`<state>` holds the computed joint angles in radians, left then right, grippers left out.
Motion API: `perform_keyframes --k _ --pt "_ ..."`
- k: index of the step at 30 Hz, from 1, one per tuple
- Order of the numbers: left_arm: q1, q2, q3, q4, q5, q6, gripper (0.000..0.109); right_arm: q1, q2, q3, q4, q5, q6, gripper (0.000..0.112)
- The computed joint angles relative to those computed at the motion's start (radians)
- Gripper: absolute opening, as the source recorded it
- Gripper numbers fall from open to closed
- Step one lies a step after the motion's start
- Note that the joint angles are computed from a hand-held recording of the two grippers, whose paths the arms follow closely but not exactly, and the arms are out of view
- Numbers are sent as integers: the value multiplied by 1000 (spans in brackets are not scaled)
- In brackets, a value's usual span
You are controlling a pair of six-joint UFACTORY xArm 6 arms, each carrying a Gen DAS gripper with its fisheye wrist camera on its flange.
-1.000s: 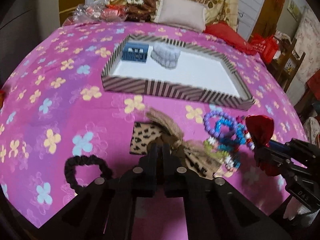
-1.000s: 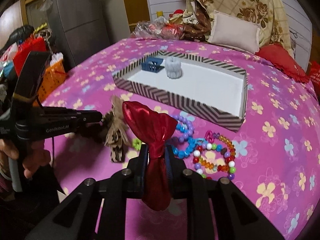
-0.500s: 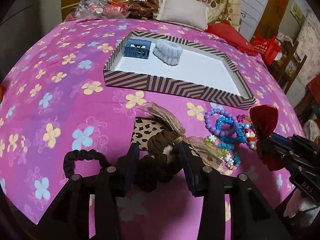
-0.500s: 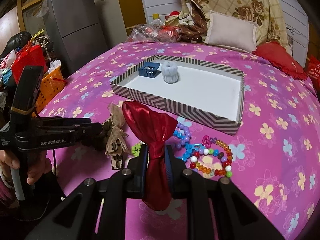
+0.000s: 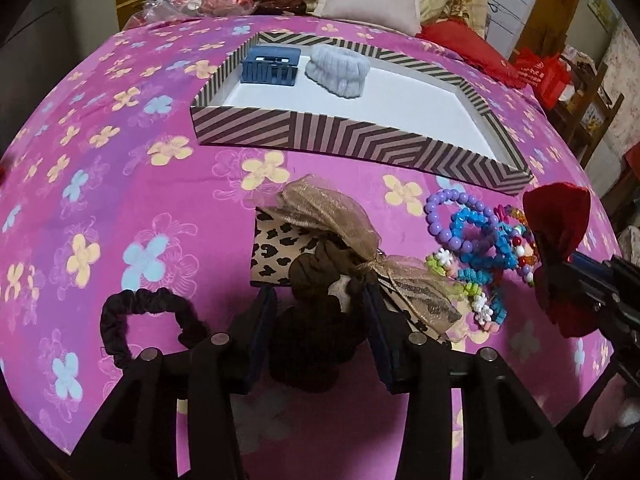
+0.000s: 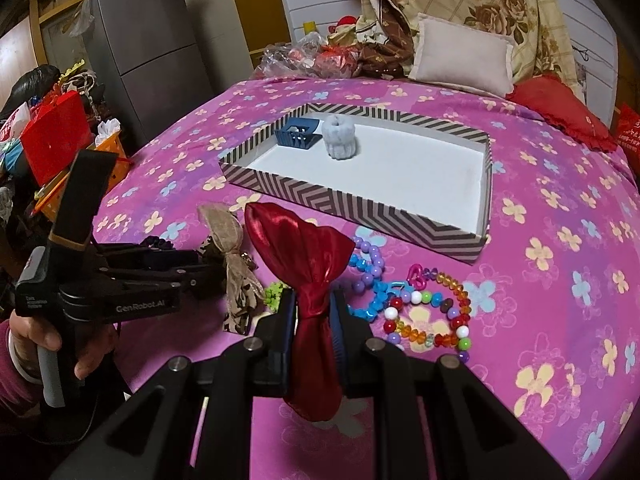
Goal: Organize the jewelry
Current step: 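Carry the red bow and leopard-print hair tie over the striped tray with both grippers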
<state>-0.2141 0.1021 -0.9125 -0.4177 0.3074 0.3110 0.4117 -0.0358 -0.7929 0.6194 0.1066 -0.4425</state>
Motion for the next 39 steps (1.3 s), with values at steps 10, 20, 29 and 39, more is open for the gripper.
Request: perform_keyframes --k 10,20,29,39 --pt "17 -16 -8 -99 26 69 9 6 1 -6 -2 -8 9 18" --pt "62 -64 -67 -197 41 157 8 8 27 -71 47 -3 -26 18" --pt "73 13 -234 -132 34 100 8 -17 128 -230 66 62 -23 18" --pt "77 264 -537 101 53 -140 8 -63 387 -573 -9 206 119 18"
